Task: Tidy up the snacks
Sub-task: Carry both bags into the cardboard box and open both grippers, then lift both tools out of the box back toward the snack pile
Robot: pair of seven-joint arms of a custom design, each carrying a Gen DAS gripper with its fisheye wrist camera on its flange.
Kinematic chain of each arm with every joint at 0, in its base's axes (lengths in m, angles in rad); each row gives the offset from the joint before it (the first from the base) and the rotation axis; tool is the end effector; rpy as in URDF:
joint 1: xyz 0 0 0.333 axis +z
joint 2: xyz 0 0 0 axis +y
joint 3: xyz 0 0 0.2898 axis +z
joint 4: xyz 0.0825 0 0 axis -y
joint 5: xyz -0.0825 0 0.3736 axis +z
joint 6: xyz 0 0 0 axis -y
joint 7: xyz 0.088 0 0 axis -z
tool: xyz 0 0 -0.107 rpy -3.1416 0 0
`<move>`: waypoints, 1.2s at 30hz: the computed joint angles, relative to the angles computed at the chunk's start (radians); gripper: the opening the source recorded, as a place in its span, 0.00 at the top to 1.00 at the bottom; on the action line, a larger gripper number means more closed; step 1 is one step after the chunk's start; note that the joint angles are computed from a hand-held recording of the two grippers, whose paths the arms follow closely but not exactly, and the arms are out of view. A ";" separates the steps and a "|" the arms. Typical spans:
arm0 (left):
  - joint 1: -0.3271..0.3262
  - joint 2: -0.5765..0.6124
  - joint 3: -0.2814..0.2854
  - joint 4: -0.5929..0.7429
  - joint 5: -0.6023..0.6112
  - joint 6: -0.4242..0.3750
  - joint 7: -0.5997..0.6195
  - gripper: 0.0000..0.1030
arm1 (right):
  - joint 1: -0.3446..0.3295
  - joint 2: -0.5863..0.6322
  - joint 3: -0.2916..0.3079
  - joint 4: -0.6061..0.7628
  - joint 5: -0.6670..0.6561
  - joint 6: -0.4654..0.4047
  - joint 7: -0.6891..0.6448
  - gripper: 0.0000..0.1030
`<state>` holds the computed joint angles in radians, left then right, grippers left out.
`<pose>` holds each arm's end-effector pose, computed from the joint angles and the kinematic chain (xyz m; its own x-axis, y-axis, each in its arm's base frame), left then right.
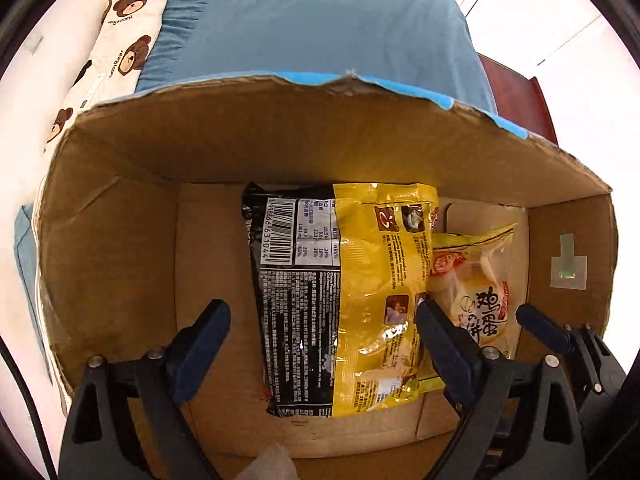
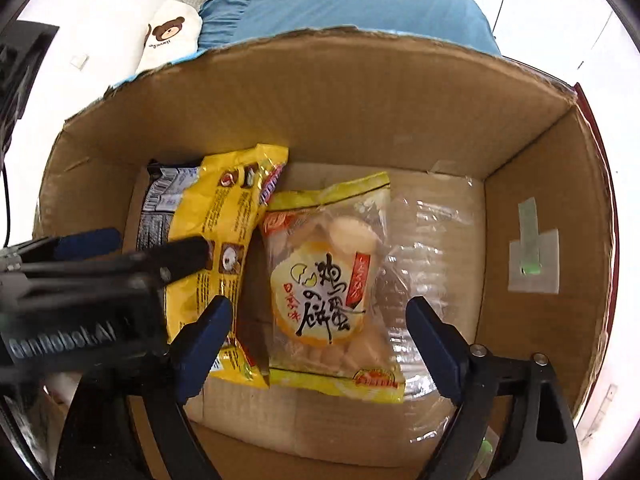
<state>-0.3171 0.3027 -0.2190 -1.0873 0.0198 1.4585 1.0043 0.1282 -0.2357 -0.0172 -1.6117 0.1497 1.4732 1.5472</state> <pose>0.5392 -0.2879 0.6360 0.0438 -0.9960 0.0785 -0.9981 -0.0469 -0.0389 0.4562 0.0669 0.6907 0.1619 -0.9757 -0.1479 -0.9838 -0.1478 -0.1017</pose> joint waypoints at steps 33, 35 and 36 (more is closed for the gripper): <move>0.021 -0.662 -0.104 -0.505 0.092 0.280 -0.026 0.08 | -0.014 -0.424 0.011 0.099 -0.076 -0.050 0.040 0.09; 0.024 -0.692 -0.115 -0.518 0.108 0.279 -0.031 0.08 | -0.015 -0.440 0.018 0.109 -0.082 -0.052 0.045 0.09; 0.025 -0.707 -0.117 -0.527 0.109 0.282 -0.035 0.08 | -0.015 -0.452 0.022 0.104 -0.083 -0.049 0.050 0.09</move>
